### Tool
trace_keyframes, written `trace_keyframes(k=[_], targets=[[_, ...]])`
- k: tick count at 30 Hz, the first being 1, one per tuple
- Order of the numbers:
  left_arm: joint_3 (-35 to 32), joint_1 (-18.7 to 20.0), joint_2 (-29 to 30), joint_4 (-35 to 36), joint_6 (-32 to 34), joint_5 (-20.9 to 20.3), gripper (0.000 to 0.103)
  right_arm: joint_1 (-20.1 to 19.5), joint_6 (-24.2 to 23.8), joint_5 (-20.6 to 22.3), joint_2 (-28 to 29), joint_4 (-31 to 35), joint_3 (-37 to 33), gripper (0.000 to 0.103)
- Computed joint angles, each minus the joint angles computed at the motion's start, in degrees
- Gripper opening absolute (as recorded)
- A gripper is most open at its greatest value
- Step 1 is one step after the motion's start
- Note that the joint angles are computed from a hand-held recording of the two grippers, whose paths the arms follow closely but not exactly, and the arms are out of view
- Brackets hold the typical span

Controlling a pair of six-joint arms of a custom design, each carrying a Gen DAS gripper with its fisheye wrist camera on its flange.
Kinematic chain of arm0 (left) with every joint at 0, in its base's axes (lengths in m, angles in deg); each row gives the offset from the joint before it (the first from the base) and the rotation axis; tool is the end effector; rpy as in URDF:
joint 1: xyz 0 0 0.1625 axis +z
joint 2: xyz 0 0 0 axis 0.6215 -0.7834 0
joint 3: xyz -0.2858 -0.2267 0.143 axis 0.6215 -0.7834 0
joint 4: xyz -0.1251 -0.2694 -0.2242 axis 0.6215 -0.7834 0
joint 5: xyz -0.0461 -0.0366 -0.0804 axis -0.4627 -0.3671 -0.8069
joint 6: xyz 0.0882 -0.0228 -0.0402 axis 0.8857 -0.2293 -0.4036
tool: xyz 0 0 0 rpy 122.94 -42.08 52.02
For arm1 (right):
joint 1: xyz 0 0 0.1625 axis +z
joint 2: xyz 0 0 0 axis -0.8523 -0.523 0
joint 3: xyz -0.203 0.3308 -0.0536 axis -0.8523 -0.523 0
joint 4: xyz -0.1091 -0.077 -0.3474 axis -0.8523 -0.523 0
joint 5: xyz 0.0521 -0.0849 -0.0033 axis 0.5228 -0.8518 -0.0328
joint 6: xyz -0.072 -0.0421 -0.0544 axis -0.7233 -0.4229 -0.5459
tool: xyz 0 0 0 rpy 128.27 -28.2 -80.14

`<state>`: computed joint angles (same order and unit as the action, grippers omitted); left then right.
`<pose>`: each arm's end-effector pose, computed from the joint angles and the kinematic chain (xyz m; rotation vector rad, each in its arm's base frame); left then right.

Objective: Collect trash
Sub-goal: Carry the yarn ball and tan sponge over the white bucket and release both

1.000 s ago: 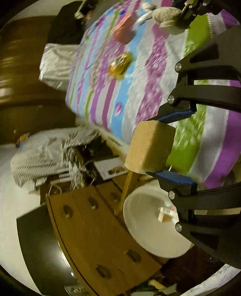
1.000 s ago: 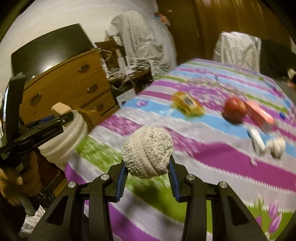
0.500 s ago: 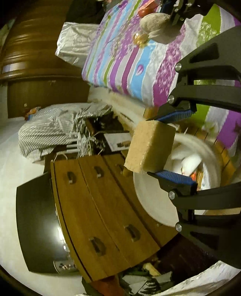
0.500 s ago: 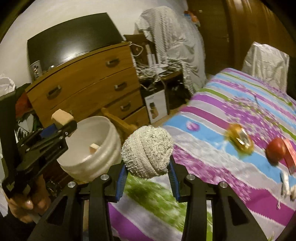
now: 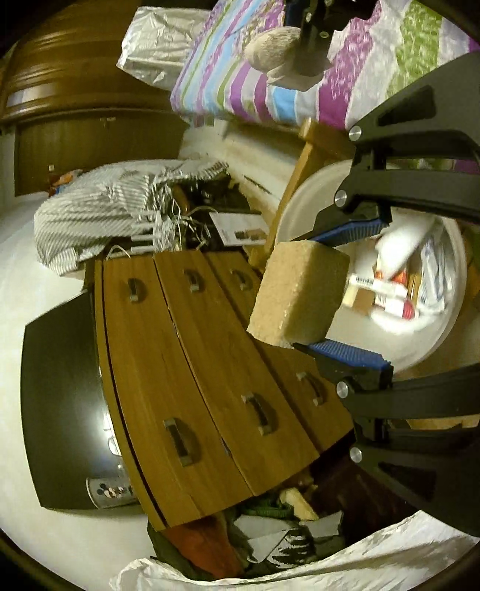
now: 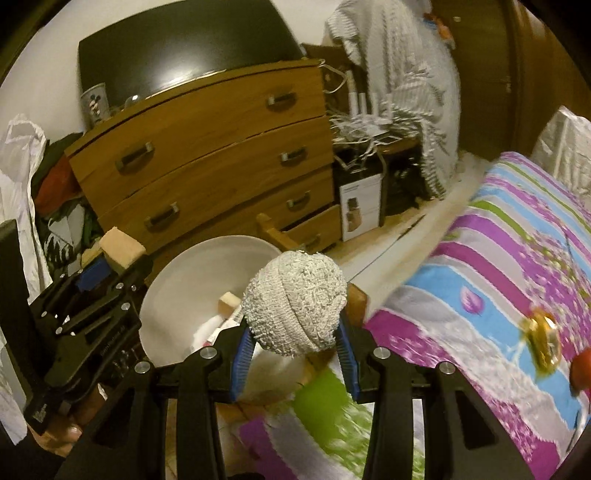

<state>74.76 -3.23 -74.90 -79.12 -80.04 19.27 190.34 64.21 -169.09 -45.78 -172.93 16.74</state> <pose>-0.1405 -0.3737 0.3349 0.6061 2.0308 -1.0902 0.4393 -0.3977 0.0724 0.4434 -2.4115 0.9216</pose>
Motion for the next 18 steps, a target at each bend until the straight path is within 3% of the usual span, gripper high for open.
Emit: trace_keyframes(k=[7, 18], targets=[[-3.3, 5.4, 2.9, -5.0, 7.5, -0.5, 0.046, -1.0, -1.7, 2.6, 6.0, 9.2, -11.7, 0.042], [-6.7, 10.9, 5.9, -6.1, 11.9, -4.0, 0.046, -1.8, -3.1, 4.4, 11.8, 18.8, -22.2, 0.042]])
